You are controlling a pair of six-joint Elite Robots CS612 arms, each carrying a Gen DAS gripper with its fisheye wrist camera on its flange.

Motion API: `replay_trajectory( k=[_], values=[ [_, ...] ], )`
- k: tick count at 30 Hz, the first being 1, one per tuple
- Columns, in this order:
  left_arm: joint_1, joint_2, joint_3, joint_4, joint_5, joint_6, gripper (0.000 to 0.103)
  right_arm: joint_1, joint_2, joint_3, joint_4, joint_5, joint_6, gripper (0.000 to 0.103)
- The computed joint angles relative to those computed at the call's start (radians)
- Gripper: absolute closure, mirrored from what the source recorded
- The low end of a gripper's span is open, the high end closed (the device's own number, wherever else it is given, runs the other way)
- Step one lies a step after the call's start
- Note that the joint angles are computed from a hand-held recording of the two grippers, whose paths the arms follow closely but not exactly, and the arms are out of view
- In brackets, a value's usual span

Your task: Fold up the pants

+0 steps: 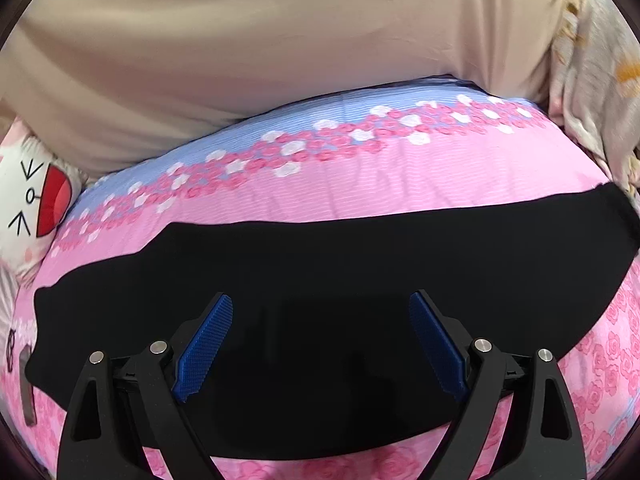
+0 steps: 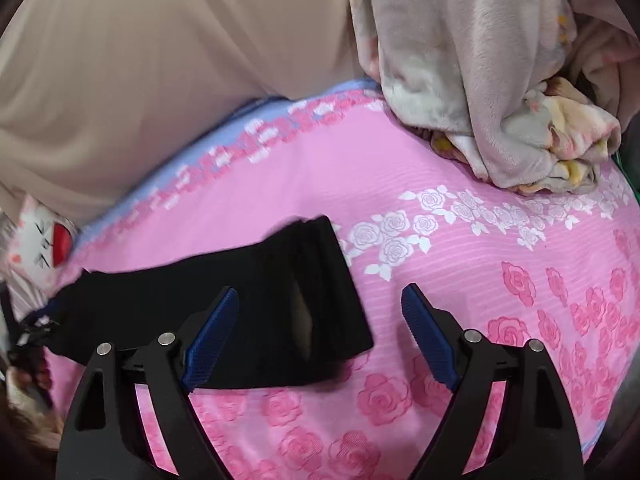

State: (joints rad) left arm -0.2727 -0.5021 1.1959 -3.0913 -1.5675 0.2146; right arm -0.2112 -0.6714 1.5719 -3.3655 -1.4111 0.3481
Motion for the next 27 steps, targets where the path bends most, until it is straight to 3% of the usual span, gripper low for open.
replay_trajectory(
  k=[7, 8, 10, 11, 12, 15, 21, 24, 27],
  values=[
    [0.008, 0.006, -0.008, 0.019, -0.038, 0.006, 0.015, 0.015, 0.019, -0.043, 0.146, -0.024, -0.065, 0.022],
    [0.008, 0.005, -0.006, 0.016, -0.046, 0.012, 0.015, 0.016, 0.028, -0.054, 0.161, -0.020, -0.069, 0.042],
    [0.010, 0.005, -0.004, 0.014, -0.055, 0.017, 0.015, 0.027, 0.042, -0.071, 0.162, -0.073, -0.077, 0.067],
    [0.011, 0.006, -0.005, 0.015, -0.058, 0.016, 0.015, 0.028, 0.044, -0.077, 0.171, -0.053, -0.079, 0.083],
    [0.013, 0.007, -0.008, 0.018, -0.061, 0.011, 0.015, 0.027, 0.044, -0.078, 0.168, -0.025, -0.053, 0.083],
    [0.022, 0.009, -0.014, 0.019, -0.075, -0.004, 0.015, 0.051, 0.029, -0.078, 0.150, -0.058, -0.078, 0.084],
    [0.054, 0.009, -0.010, -0.041, -0.075, -0.040, 0.015, 0.109, 0.001, -0.129, 0.071, 0.097, -0.088, 0.084],
    [0.077, 0.009, -0.006, -0.065, -0.079, -0.062, 0.015, 0.158, 0.025, -0.215, 0.113, 0.178, -0.126, 0.084],
    [0.112, 0.010, 0.000, -0.083, -0.069, -0.091, 0.015, 0.223, 0.088, -0.354, 0.199, 0.222, -0.201, 0.084]
  ],
)
